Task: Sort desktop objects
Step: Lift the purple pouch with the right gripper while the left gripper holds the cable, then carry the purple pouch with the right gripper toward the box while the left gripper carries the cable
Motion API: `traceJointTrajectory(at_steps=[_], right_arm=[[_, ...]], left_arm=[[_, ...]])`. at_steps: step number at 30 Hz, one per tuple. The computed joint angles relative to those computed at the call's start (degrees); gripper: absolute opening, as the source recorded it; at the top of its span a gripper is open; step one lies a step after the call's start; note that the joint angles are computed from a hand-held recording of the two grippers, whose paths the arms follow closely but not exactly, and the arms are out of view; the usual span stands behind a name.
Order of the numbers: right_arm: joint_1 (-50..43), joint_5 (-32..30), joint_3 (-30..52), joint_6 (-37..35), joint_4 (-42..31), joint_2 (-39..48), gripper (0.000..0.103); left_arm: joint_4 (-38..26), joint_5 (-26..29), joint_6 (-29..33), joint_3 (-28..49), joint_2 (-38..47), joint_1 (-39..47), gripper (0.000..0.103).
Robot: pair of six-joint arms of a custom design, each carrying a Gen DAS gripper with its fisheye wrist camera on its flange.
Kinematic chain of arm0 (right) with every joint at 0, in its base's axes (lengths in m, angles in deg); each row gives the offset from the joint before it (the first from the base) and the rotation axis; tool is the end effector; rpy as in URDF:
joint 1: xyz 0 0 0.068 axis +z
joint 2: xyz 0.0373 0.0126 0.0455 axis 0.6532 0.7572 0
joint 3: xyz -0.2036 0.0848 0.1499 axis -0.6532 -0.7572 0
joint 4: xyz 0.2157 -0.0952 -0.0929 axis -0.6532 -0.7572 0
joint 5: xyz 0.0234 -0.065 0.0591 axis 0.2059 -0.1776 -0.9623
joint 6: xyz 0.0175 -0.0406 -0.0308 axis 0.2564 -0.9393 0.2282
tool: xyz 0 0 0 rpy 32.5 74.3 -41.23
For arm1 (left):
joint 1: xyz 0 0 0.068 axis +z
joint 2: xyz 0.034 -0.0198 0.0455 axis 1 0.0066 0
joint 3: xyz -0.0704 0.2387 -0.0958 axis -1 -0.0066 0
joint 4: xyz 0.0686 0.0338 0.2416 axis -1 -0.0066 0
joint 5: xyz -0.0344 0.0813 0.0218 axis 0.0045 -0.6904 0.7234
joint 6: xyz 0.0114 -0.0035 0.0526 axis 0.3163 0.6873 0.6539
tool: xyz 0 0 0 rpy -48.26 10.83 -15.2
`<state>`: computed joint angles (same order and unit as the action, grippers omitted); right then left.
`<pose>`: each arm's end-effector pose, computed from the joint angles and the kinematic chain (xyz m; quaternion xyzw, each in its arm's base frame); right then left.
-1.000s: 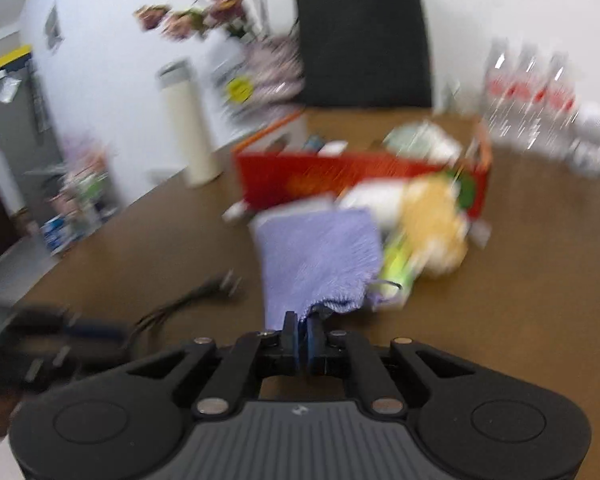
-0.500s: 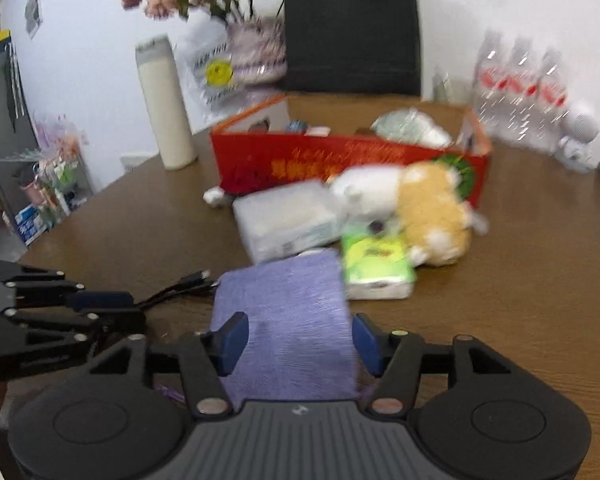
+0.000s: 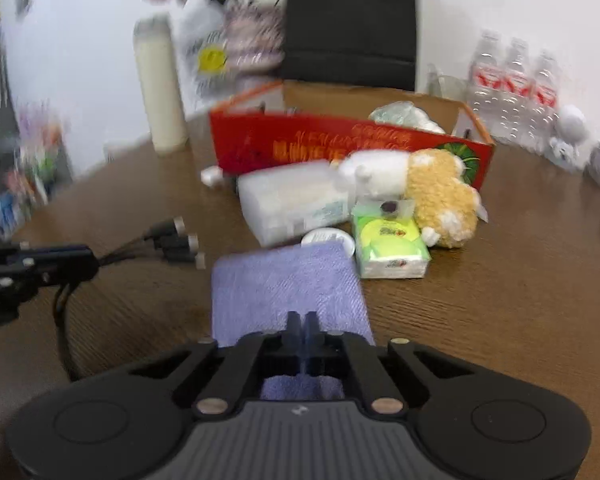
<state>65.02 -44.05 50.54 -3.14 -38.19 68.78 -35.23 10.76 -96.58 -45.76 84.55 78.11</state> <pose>0.3178 0.1507 0.1334 -0.2544 0.8688 0.1621 0.3926 0.2000 -0.0358 0.1583 -0.0179 0.8610 -0.0320 0.5073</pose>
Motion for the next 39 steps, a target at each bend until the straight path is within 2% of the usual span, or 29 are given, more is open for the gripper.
traceJointTrajectory(at_steps=[4,7,9,11,13,16,18,20,21,22,23,26,27,28,29,30,31,36,39], right_arm=[[-1.5,0.8,-8.8,2.3,6.7,-10.3,0.000],[-3.2,-0.8,-9.1,-1.3,2.3,-13.1,0.001],[-5.0,-5.0,-7.7,-3.8,-0.5,-10.9,0.011],[-5.5,-6.5,-5.8,-3.0,-2.2,-7.6,0.056],[-5.5,-7.8,-4.6,-1.2,-0.1,-4.0,0.074],[-3.4,-4.9,-0.5,-1.7,-0.8,-0.5,0.077],[-2.2,-3.7,2.3,-3.0,-1.3,1.6,0.083],[-1.1,-2.4,5.5,-4.0,-4.4,3.6,0.084],[-0.6,-1.5,6.6,-4.3,-5.5,4.4,0.084],[-0.5,-1.2,7.2,-4.6,-5.9,5.1,0.084],[-0.5,-1.5,7.8,-4.7,-6.9,5.8,0.087],[-0.1,-1.3,3.4,-5.5,-1.1,5.2,0.084],[0.1,-1.0,2.6,-5.4,-0.7,4.6,0.080],[0.3,-0.5,2.3,-5.4,-1.1,4.0,0.067],[0.4,-0.4,2.2,-5.1,-2.0,3.3,0.044],[0.6,-0.6,2.0,-5.6,-3.2,2.3,0.028],[0.6,-1.2,2.3,-5.5,-4.5,1.8,0.011],[1.8,1.9,-2.2,-4.0,-1.2,-0.9,0.008],[1.2,1.4,-6.8,-1.1,3.2,-4.1,0.008]], left_arm=[[-3.0,-1.4,-0.2,0.4,-4.4,-2.3,0.003],[-3.1,-2.2,-0.6,0.0,-4.1,-3.1,0.003],[-2.6,-1.4,-1.3,-0.7,-3.0,-2.4,0.003],[-2.2,-1.6,-1.7,-1.4,-2.2,-1.9,0.003],[-2.6,-0.6,-1.8,-1.4,-0.8,-0.4,0.003],[-4.4,2.8,0.5,-0.9,1.1,1.8,0.004],[-4.7,5.2,0.1,-0.7,2.6,3.4,0.006],[-5.4,6.7,-0.8,-0.2,3.9,4.4,0.011],[-5.2,7.4,-1.2,-0.3,4.1,4.8,0.023],[-5.4,9.0,-0.9,-0.1,4.4,5.6,0.043],[-5.7,10.1,-0.6,0.3,5.1,5.7,0.050],[-6.6,8.0,2.9,1.1,6.1,3.2,0.051],[-7.4,5.7,3.8,1.5,6.3,1.6,0.042],[-8.5,2.8,4.6,2.1,6.5,0.1,0.033],[-9.5,2.1,5.1,2.4,6.4,-0.1,0.030],[-11.1,2.6,4.7,3.0,5.8,0.2,0.015],[-12.6,1.6,4.3,3.2,5.1,-0.1,0.007],[-11.1,-2.0,1.8,-0.9,0.9,-3.5,0.003],[-9.9,-2.6,-1.2,-3.4,-3.8,-4.4,0.003]])
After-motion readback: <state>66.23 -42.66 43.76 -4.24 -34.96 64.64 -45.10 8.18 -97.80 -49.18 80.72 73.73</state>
